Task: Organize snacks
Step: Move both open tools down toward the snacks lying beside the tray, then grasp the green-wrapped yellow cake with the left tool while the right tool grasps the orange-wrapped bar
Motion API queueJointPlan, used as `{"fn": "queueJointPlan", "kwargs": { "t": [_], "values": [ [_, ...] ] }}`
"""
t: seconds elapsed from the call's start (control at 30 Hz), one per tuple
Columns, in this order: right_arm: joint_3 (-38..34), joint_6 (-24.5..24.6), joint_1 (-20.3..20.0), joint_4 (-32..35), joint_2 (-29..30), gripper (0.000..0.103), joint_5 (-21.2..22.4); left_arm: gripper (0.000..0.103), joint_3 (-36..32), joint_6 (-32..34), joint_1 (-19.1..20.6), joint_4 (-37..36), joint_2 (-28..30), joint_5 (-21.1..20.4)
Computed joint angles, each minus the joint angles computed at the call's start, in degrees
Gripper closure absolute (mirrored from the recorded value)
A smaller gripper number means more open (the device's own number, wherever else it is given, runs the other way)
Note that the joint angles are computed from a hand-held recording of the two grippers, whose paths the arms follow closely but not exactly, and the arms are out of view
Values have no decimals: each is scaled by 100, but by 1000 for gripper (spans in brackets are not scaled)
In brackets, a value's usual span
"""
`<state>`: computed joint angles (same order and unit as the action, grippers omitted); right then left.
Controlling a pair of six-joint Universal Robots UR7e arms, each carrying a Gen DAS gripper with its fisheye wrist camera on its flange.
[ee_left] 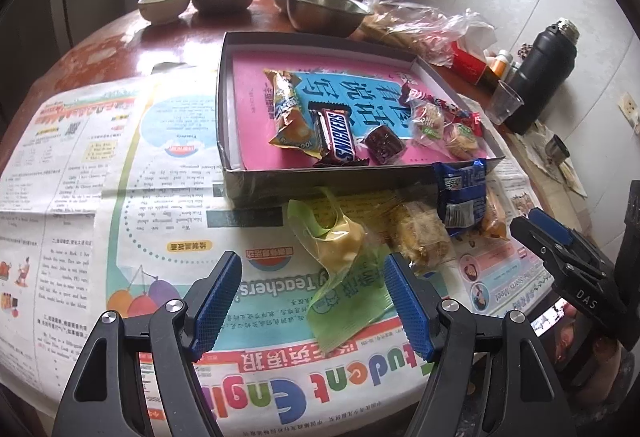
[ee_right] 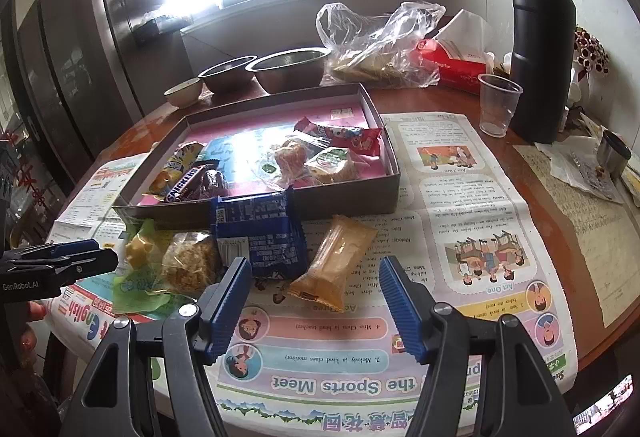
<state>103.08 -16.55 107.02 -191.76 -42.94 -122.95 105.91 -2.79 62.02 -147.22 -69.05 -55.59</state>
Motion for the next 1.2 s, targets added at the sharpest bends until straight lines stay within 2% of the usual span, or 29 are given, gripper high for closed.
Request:
{"fn": "queueJointPlan", "kwargs": {
  "t": [0.37, 0.63, 0.73, 0.9, 0.97, 1.2],
  "values": [
    [-106, 152, -127, 100, 93, 37, 78, 28, -225, -246, 104, 34, 377, -123],
    [-206, 333, -245, 102, 146, 37, 79, 28, -173, -42, -13, -338, 585, 322],
    [-306, 308, -241, 137, 238, 37, -63, 28, -126, 98, -46, -493, 629, 462],
    [-399, 42, -222, -118, 407, 37, -463, 28, -90, 171, 20, -718, 600, 300],
    [-407, -40, -254, -223, 444, 40, -466, 28, -79, 201, 14, -772, 614, 321],
    [-615, -770, -225, -700, 751, 61, -555, 28, -50, 299, -33, -938, 694, 411]
  ]
}}
